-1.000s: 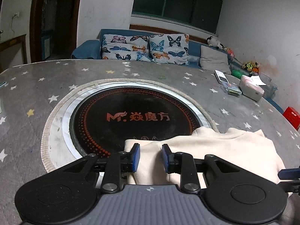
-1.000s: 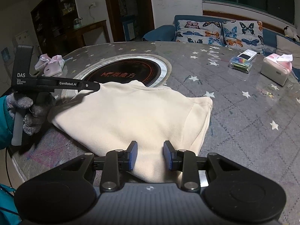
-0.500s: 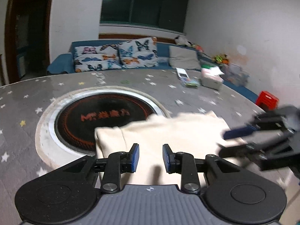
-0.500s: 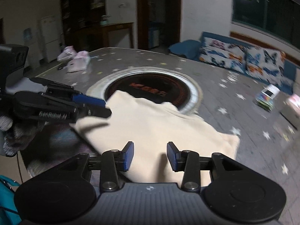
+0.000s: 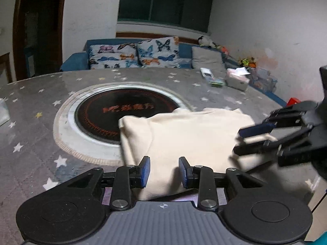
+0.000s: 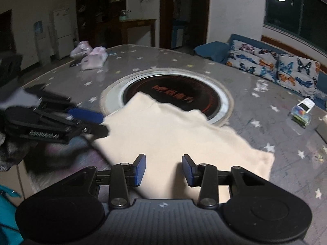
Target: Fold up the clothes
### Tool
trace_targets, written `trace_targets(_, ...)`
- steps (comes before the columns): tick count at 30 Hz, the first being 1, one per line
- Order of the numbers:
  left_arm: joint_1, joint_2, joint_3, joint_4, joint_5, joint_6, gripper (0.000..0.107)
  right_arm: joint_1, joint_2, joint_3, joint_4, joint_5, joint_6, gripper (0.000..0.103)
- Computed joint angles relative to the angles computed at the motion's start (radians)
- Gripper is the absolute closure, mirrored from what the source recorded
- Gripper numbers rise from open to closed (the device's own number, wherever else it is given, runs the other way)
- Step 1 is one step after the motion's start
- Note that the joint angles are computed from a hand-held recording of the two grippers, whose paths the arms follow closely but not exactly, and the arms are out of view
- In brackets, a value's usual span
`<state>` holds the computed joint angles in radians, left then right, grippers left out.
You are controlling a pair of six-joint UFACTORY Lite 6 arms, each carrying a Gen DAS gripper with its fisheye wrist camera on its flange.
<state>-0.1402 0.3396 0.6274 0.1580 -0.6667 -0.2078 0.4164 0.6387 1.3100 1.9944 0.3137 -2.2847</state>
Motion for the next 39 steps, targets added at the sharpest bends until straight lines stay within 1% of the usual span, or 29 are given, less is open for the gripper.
trace_targets(1,0.004,0.001,-0.001,0.007,-0.002,-0.007,0.074,-0.008,0.016,0.024,-0.023,-0.002,0.032,0.064)
trace_targets(5,0.007,-0.005,-0.005,0.015,0.0,-0.016,0.073,-0.05,0.121,0.168,-0.291,-0.007,0.357,0.064)
trace_targets(7,0.008,-0.007,-0.006,0.018,0.002,-0.02,0.073,-0.067,0.143,0.206,-0.328,0.007,0.406,0.064)
trace_targets(10,0.008,-0.005,-0.002,0.021,0.005,-0.021,0.073,-0.081,0.189,0.284,-0.318,-0.007,0.409,0.064)
trace_targets(13,0.009,-0.001,-0.001,0.02,0.003,-0.021,0.072,-0.096,0.289,0.431,-0.433,-0.03,0.564,0.064)
trace_targets(15,0.011,0.0,0.001,0.027,0.005,-0.029,0.072,-0.1,0.365,0.536,-0.577,-0.041,0.725,0.065)
trace_targets(19,0.022,-0.008,0.002,0.054,0.016,-0.056,0.072,-0.1,0.391,0.573,-0.638,-0.055,0.785,0.067)
trace_targets(20,0.026,-0.011,0.003,0.063,0.02,-0.064,0.072,-0.098,0.385,0.564,-0.624,-0.058,0.765,0.066)
trace_targets(22,0.031,-0.022,-0.001,0.047,0.023,-0.055,0.069,-0.092,0.321,0.484,-0.526,-0.054,0.64,0.066)
trace_targets(23,0.033,-0.028,-0.003,0.037,0.024,-0.049,0.063,-0.086,0.291,0.448,-0.491,-0.049,0.593,0.066)
trace_targets(27,0.061,-0.03,-0.001,0.029,0.039,-0.06,0.062,-0.057,0.183,0.317,-0.419,-0.022,0.458,0.065)
trace_targets(29,0.074,-0.033,-0.004,0.021,0.046,-0.06,0.06,-0.031,0.147,0.277,-0.435,-0.008,0.444,0.065)
trace_targets(33,0.106,-0.048,-0.008,-0.005,0.059,-0.063,0.05,0.042,0.104,0.223,-0.47,0.009,0.406,0.064)
trace_targets(34,0.116,-0.051,-0.006,-0.007,0.067,-0.07,0.049,0.061,0.103,0.218,-0.477,0.011,0.395,0.064)
trace_targets(36,0.135,-0.054,0.004,-0.005,0.087,-0.092,0.041,0.099,0.104,0.217,-0.499,0.013,0.384,0.064)
trace_targets(39,0.16,-0.063,0.011,0.013,0.102,-0.128,0.037,0.15,0.127,0.24,-0.543,0.002,0.392,0.064)
